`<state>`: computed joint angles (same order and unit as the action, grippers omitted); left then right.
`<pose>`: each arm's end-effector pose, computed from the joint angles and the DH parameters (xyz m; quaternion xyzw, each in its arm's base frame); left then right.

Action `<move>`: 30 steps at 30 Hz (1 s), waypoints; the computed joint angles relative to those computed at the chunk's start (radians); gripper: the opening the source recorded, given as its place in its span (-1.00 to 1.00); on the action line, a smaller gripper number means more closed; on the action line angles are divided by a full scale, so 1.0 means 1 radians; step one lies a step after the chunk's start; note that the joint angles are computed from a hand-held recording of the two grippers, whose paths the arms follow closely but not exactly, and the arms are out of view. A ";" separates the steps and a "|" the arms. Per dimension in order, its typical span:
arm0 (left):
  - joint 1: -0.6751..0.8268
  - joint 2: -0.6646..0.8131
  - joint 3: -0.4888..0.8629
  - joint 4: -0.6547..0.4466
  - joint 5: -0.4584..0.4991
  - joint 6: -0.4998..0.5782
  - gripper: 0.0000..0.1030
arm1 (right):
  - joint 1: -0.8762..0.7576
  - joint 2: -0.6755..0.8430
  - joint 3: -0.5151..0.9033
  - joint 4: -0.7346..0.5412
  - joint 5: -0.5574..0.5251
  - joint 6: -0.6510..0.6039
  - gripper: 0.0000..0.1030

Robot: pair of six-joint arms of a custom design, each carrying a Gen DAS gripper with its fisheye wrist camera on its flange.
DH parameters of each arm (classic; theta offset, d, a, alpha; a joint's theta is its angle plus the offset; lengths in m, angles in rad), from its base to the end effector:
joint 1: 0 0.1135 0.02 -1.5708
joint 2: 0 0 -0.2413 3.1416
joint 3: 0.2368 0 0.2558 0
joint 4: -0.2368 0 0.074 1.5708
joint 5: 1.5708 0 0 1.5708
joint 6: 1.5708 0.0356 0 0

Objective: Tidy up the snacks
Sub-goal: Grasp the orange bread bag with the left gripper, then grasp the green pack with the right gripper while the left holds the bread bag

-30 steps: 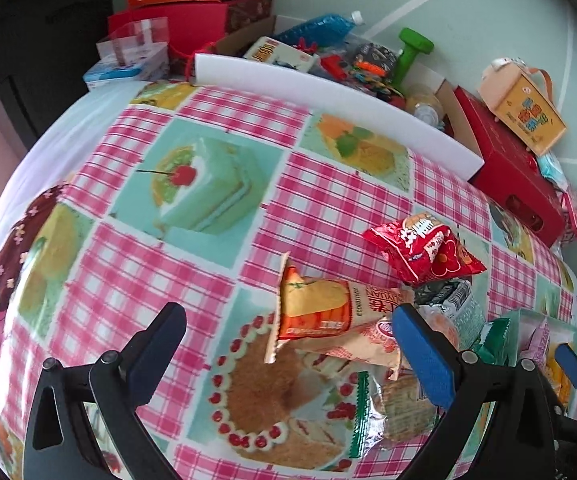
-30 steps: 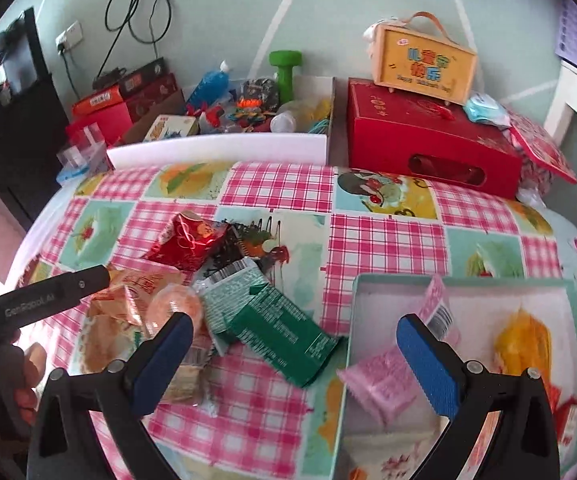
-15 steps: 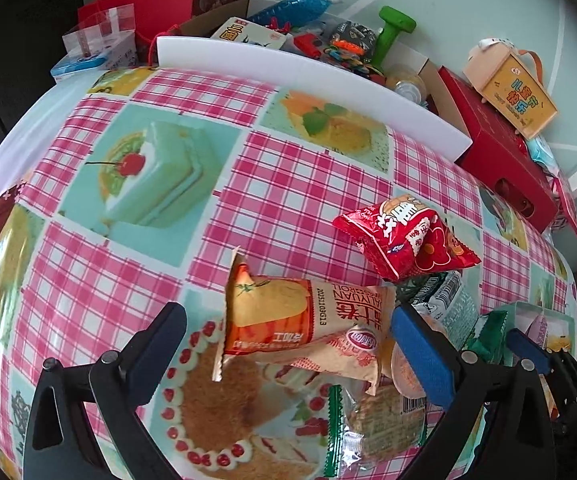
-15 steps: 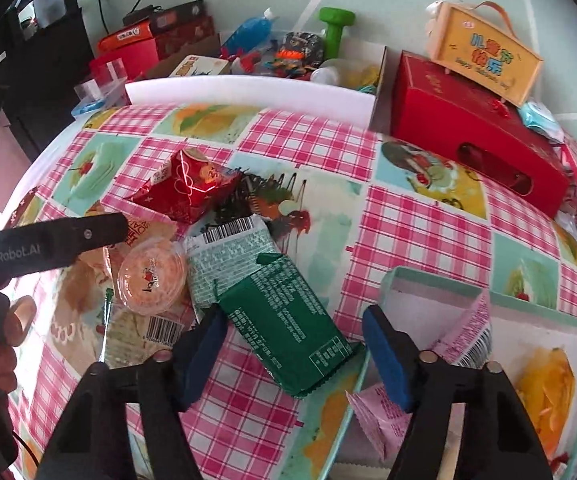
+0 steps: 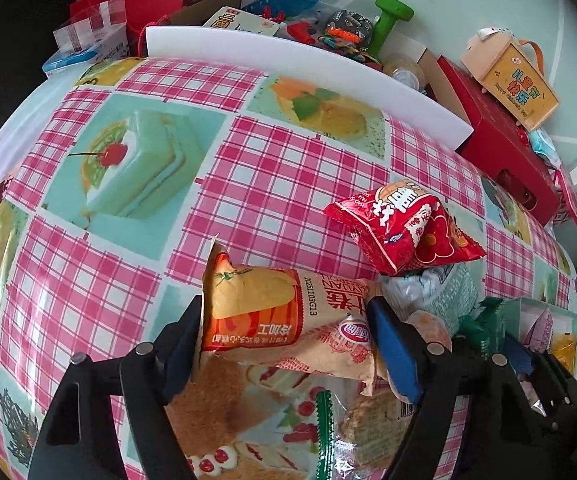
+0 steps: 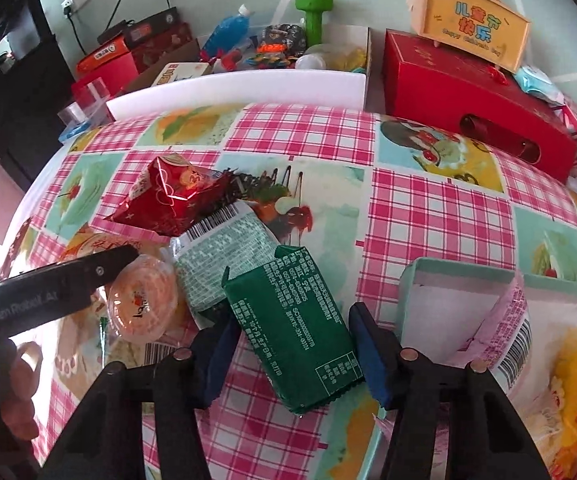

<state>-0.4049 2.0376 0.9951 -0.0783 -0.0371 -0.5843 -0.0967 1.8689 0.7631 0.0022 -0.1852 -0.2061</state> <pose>0.3254 -0.1380 0.0458 -0.0914 0.9703 -0.0900 0.2049 0.3043 -0.0229 0.0515 -0.0743 0.9661 0.0542 0.2414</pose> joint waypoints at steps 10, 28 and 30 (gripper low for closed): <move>0.014 -0.048 -0.050 0.019 0.007 0.001 0.40 | 0.003 -0.029 -0.046 0.046 0.022 0.046 -0.11; -0.011 -0.272 -0.163 -0.049 -0.039 -0.035 0.38 | -0.074 -0.346 -0.230 -0.033 -0.077 0.171 -0.19; -0.020 -0.309 -0.178 -0.060 -0.048 -0.047 0.38 | -0.090 -0.393 -0.248 -0.049 -0.090 0.176 -0.32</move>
